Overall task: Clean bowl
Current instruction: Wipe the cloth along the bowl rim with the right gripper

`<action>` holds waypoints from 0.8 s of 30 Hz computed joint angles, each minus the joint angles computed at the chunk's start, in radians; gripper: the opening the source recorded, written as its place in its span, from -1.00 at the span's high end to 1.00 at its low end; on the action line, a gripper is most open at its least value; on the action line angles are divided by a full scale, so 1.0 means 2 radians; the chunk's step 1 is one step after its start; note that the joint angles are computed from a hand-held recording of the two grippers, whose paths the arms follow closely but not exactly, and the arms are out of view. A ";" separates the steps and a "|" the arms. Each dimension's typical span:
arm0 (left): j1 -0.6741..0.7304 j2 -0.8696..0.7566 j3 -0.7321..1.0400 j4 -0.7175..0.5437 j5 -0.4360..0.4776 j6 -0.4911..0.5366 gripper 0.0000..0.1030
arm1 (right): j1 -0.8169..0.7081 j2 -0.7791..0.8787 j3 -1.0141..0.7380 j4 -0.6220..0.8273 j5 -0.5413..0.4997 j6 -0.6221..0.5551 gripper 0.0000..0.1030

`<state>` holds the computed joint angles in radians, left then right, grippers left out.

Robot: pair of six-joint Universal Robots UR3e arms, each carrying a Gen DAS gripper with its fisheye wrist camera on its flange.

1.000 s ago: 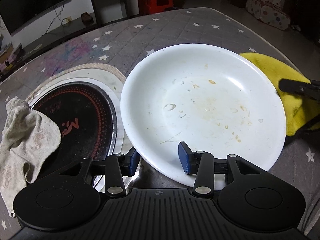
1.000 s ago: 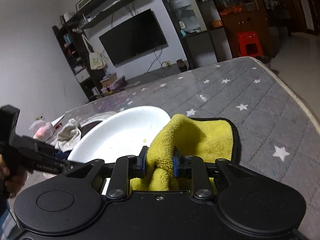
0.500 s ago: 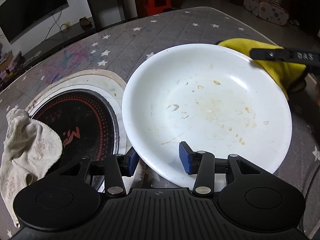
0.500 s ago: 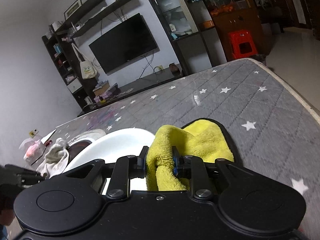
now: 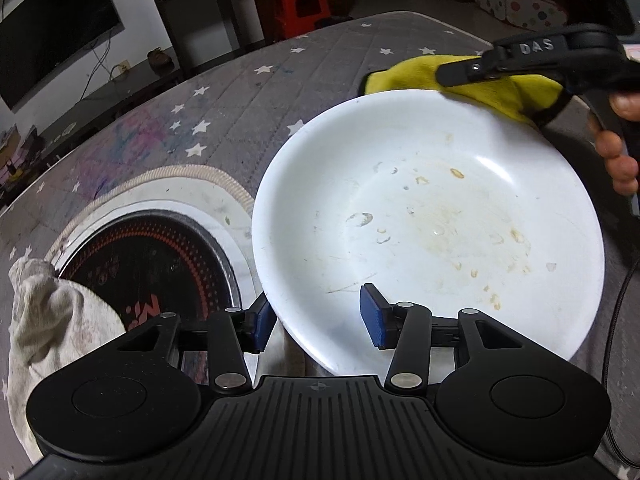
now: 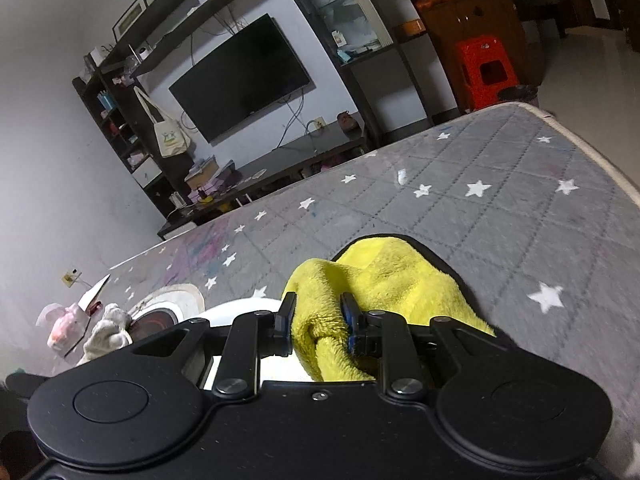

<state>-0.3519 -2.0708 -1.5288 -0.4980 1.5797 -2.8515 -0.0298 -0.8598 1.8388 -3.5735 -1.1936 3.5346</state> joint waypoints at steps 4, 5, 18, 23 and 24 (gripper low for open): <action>-0.018 0.006 0.006 -0.009 0.013 -0.013 0.04 | 0.004 0.014 -0.041 0.033 0.005 0.003 0.52; -0.022 0.010 0.004 -0.012 0.015 -0.017 0.04 | 0.005 0.017 -0.050 0.042 0.007 0.002 0.52; -0.067 0.061 -0.035 -0.021 0.050 -0.083 0.04 | -0.017 -0.011 -0.003 0.039 0.036 0.013 0.52; -0.087 0.071 -0.027 -0.050 0.071 -0.124 0.03 | -0.030 -0.027 0.060 -0.012 0.041 0.024 0.52; -0.097 0.078 -0.027 -0.060 0.078 -0.138 0.03 | -0.031 -0.031 0.072 -0.022 0.041 0.026 0.52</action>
